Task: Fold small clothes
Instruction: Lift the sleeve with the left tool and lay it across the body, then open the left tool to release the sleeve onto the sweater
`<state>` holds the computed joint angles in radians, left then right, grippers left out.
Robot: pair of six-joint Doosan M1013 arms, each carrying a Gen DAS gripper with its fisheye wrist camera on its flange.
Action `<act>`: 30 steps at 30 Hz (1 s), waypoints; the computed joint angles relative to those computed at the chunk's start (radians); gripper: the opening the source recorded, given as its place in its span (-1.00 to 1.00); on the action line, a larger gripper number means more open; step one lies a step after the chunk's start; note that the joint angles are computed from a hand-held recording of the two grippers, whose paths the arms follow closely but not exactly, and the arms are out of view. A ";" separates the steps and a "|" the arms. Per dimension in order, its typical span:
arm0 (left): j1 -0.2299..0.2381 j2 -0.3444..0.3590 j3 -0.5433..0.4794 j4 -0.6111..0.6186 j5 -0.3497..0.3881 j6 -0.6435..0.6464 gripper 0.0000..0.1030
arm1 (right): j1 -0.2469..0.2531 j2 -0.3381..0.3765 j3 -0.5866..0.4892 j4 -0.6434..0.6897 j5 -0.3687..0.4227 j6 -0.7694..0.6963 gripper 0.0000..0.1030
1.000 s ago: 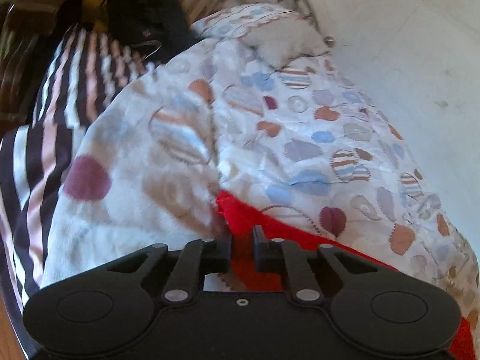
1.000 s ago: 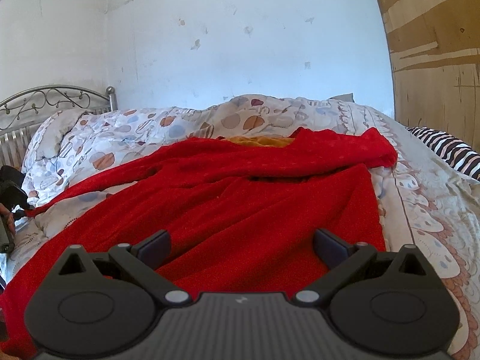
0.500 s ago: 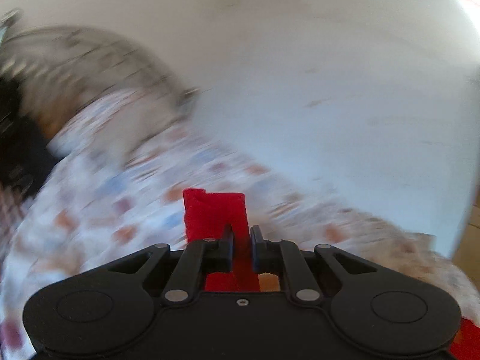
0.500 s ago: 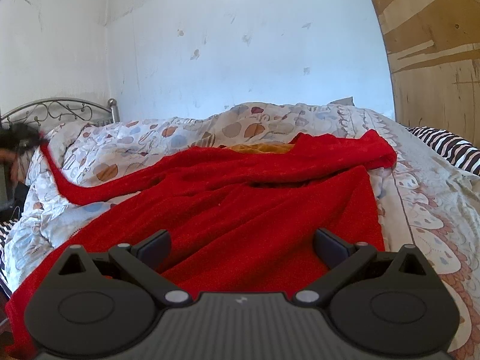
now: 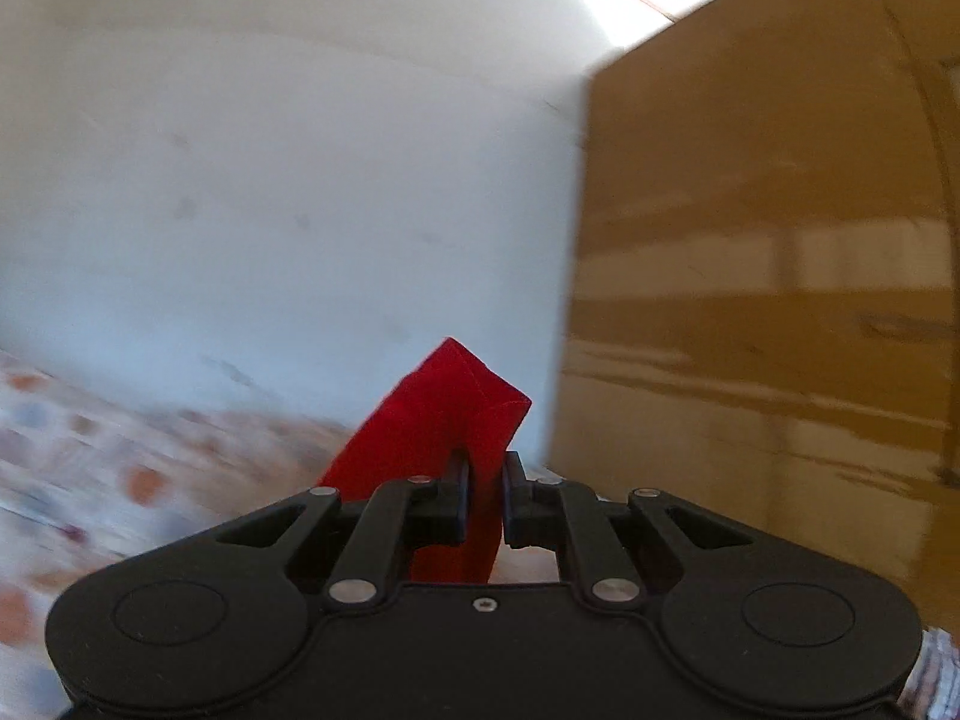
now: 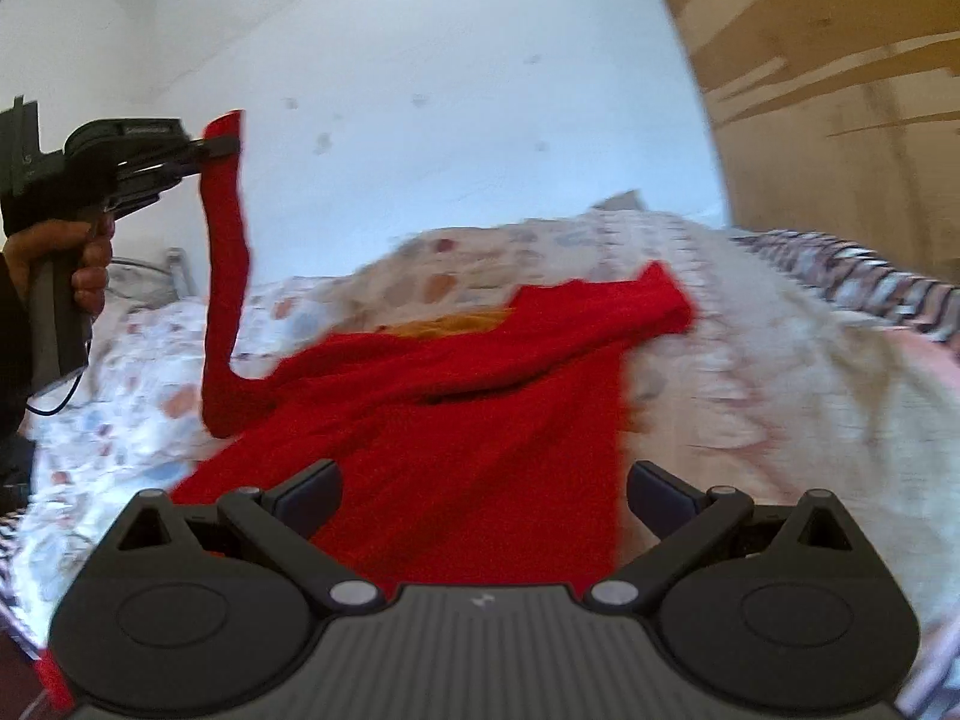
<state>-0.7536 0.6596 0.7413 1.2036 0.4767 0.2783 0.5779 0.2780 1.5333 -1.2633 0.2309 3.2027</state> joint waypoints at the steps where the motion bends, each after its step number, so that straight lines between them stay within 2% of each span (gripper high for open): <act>1: -0.001 0.027 -0.037 -0.098 -0.019 0.087 -0.80 | -0.001 -0.008 0.010 -0.003 0.019 0.012 1.00; 5: -0.009 0.116 -0.145 -0.463 -0.023 0.378 -0.81 | -0.005 -0.032 0.042 0.022 0.106 0.001 1.00; 7: -0.009 0.137 -0.157 -0.600 -0.019 0.460 -0.81 | -0.010 -0.040 0.053 0.045 0.136 -0.017 1.00; 10: -0.014 0.156 -0.160 -0.722 0.013 0.561 -0.80 | -0.014 -0.046 0.062 0.079 0.172 -0.045 1.00; 12: -0.010 0.154 -0.140 -0.815 0.029 0.649 -0.70 | -0.015 -0.044 0.061 0.099 0.188 -0.066 1.00; 15: -0.008 0.139 -0.105 -0.880 0.048 0.702 -0.32 | -0.015 -0.039 0.057 0.109 0.196 -0.071 1.00; 17: -0.008 0.117 -0.069 -0.867 0.044 0.681 0.20 | -0.012 -0.033 0.048 0.108 0.207 -0.075 1.00; 19: -0.009 0.087 -0.026 -0.794 0.046 0.599 0.45 | -0.011 -0.027 0.040 0.104 0.213 -0.083 1.00; 23: -0.005 0.007 0.086 -0.668 0.066 0.467 0.76 | -0.014 -0.025 0.033 0.070 0.201 -0.097 1.00; 25: -0.004 -0.023 0.117 -0.578 0.123 0.408 0.88 | -0.016 -0.023 0.027 0.041 0.194 -0.106 1.00; 27: -0.001 -0.042 0.137 -0.500 0.206 0.359 0.91 | -0.023 -0.021 0.018 -0.001 0.167 -0.093 1.00; 30: 0.014 -0.058 0.150 -0.437 0.319 0.263 0.93 | -0.048 -0.010 -0.011 -0.032 0.067 -0.093 0.98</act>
